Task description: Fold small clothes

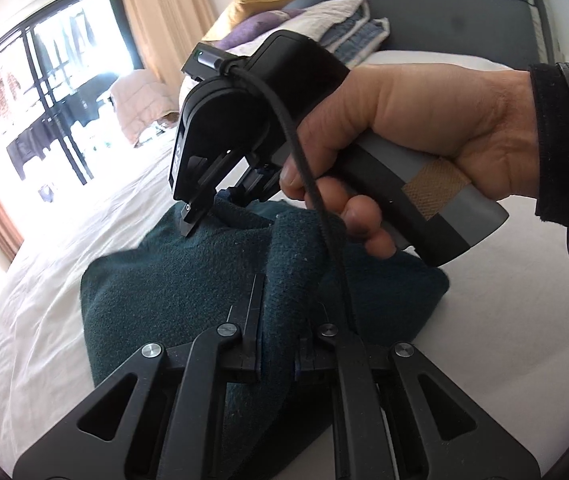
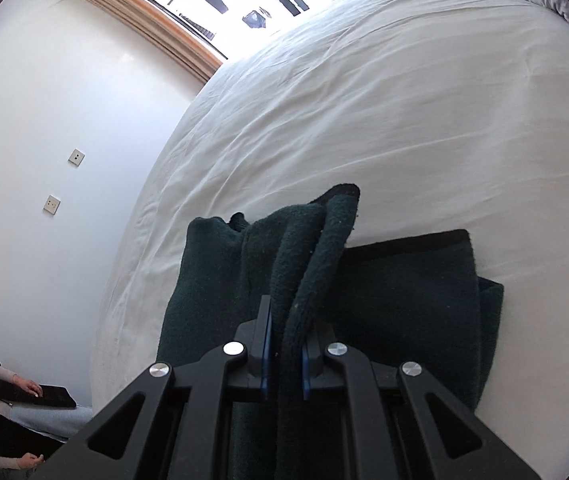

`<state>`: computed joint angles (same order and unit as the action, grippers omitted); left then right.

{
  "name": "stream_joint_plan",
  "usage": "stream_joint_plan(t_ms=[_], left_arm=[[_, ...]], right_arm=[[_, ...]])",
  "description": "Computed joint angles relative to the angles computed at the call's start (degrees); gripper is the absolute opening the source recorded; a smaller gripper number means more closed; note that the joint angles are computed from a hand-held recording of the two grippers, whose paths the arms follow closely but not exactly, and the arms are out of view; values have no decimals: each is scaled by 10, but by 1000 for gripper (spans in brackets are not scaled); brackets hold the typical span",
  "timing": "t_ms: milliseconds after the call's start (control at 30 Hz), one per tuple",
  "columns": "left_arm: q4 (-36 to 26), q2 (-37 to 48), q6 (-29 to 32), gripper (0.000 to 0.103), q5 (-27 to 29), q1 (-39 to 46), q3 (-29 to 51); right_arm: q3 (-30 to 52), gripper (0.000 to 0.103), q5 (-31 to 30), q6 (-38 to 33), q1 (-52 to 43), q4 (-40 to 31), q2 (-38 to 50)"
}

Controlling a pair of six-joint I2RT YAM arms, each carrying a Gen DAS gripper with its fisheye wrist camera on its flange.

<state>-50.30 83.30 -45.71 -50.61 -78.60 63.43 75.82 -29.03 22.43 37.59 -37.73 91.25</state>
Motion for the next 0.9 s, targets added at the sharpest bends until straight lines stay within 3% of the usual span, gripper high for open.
stream_joint_plan(t_ms=[300,433,800,900], left_arm=[[41,11,53,8,33,4,-15],[59,-6,111,8,54,40,-13],[78,1,134,8,100,74,-14],[60,-14,126,10,106,79,-13]], right_arm=[[-81,10,-31,5,-54,54,-28],[-100,10,-37,16,-67,70,-39],[-158,10,-66,23,-104,121,-38],[-172,9,-89,34,-113,145,-31]])
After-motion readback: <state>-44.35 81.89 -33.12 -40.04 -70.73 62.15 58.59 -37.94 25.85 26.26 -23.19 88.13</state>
